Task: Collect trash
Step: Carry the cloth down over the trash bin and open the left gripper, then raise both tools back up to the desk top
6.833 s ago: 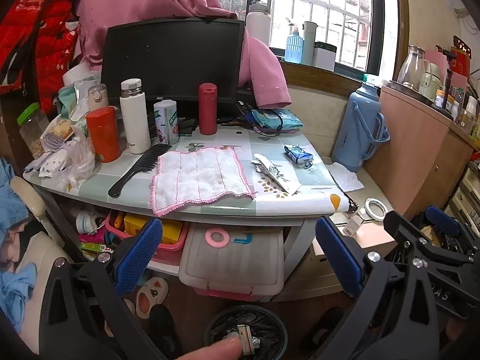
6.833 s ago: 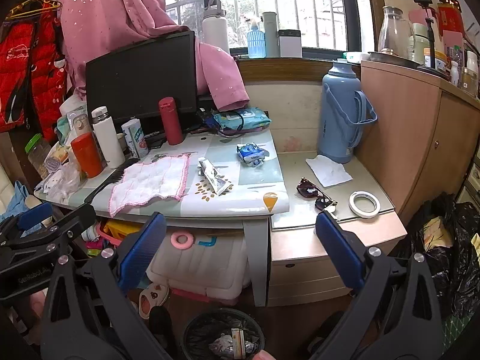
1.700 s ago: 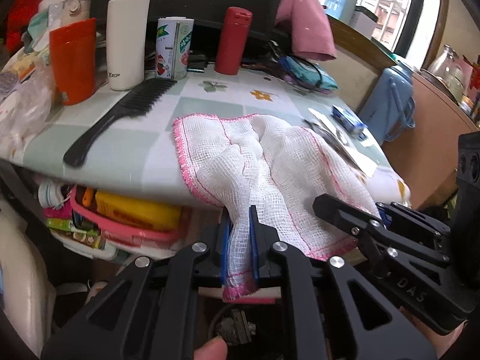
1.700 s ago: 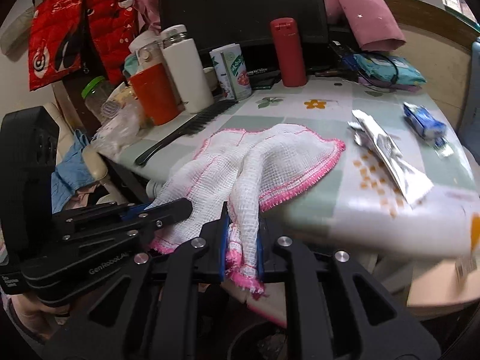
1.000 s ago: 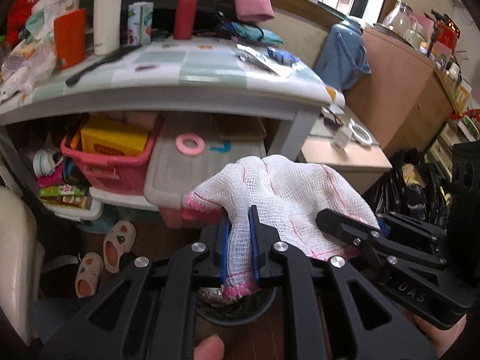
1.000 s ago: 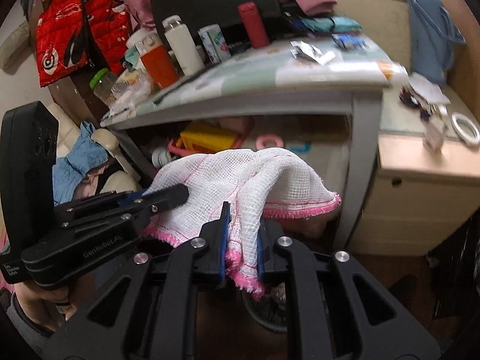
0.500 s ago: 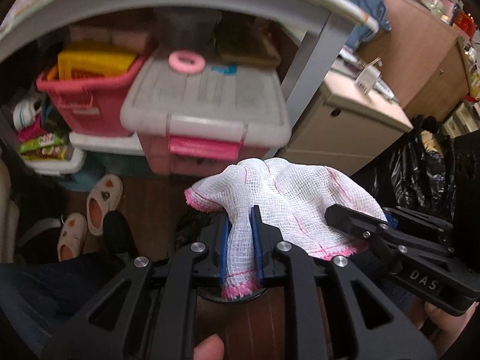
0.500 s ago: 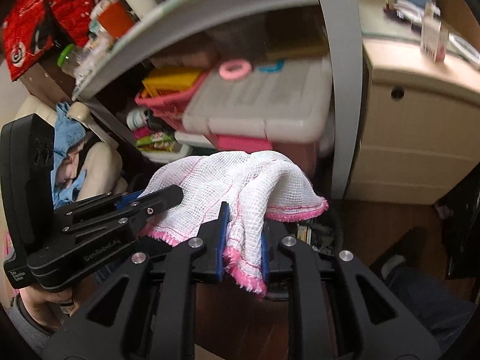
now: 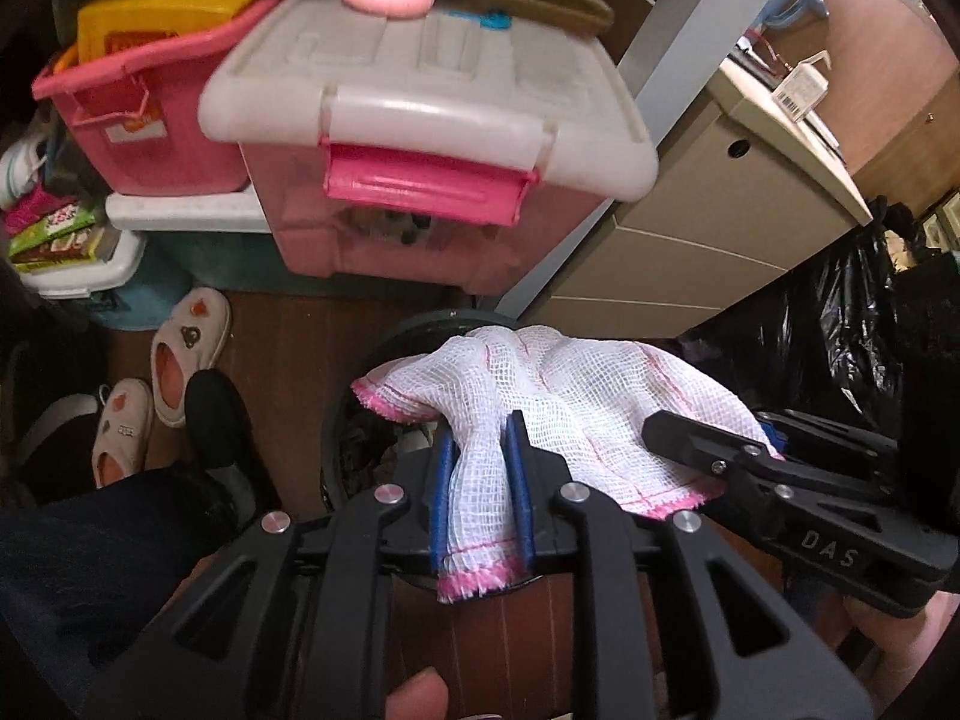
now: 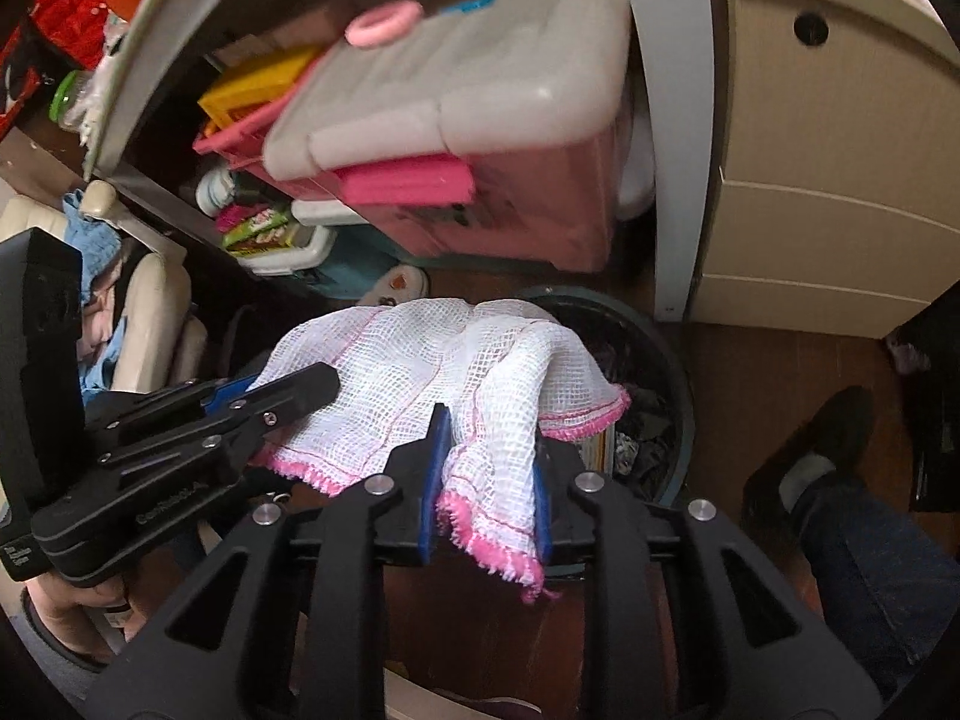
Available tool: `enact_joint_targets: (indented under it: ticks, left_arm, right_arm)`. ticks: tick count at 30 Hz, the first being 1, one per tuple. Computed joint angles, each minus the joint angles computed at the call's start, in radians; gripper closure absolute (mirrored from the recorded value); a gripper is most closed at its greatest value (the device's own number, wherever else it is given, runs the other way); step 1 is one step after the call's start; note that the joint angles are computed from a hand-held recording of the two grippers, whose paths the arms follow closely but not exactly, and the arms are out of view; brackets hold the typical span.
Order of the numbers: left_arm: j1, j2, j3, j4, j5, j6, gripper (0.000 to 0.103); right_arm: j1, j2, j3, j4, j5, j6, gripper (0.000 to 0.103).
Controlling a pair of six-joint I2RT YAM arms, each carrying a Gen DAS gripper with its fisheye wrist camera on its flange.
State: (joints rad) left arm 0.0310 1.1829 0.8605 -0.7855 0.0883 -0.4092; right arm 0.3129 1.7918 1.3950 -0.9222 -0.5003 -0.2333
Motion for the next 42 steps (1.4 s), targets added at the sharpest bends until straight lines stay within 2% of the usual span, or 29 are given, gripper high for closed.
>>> enact_joint_targets:
  ticks: [4,6,9,11,14,16,20,25,31,37,42]
  left_arm:
    - [0.007,0.039,-0.014,0.033,0.008,0.003,0.08]
    - [0.007,0.055,-0.019,0.045,0.009,0.004,0.078]
    - [0.01,0.065,-0.026,0.056,0.013,0.004,0.07]
    - [0.016,0.069,-0.029,0.062,0.016,0.004,0.064]
    - [0.021,0.076,-0.026,0.067,0.017,0.003,0.06]
    - [0.022,0.078,-0.022,0.07,0.018,0.003,0.053]
    - [0.017,0.077,-0.011,0.068,0.014,0.002,0.052]
    - [-0.004,0.054,0.037,0.041,0.0,-0.015,0.031]
    - [-0.027,0.015,0.176,-0.043,-0.056,-0.04,0.015]
    - [-0.068,0.023,0.393,-0.152,-0.115,-0.038,0.011]
    - [-0.08,0.091,0.649,-0.255,-0.14,-0.027,0.006]
  right_arm:
    - [0.008,0.032,0.003,0.017,0.022,0.008,0.072]
    - [0.004,0.046,0.008,0.017,0.026,0.007,0.064]
    - [-0.003,0.06,0.012,0.025,0.039,0.007,0.057]
    - [-0.01,0.067,0.013,0.032,0.042,0.01,0.049]
    - [-0.022,0.078,0.019,0.034,0.045,0.008,0.046]
    - [-0.027,0.073,0.014,0.043,0.051,0.012,0.04]
    - [-0.037,0.064,0.014,0.047,0.051,0.009,0.035]
    - [-0.05,0.012,0.028,0.05,0.053,0.01,0.022]
    - [-0.087,-0.057,0.127,0.018,0.029,0.024,0.015]
    - [-0.115,-0.099,0.29,-0.041,0.008,0.042,0.012]
    - [-0.157,-0.074,0.52,-0.113,-0.027,0.044,0.005]
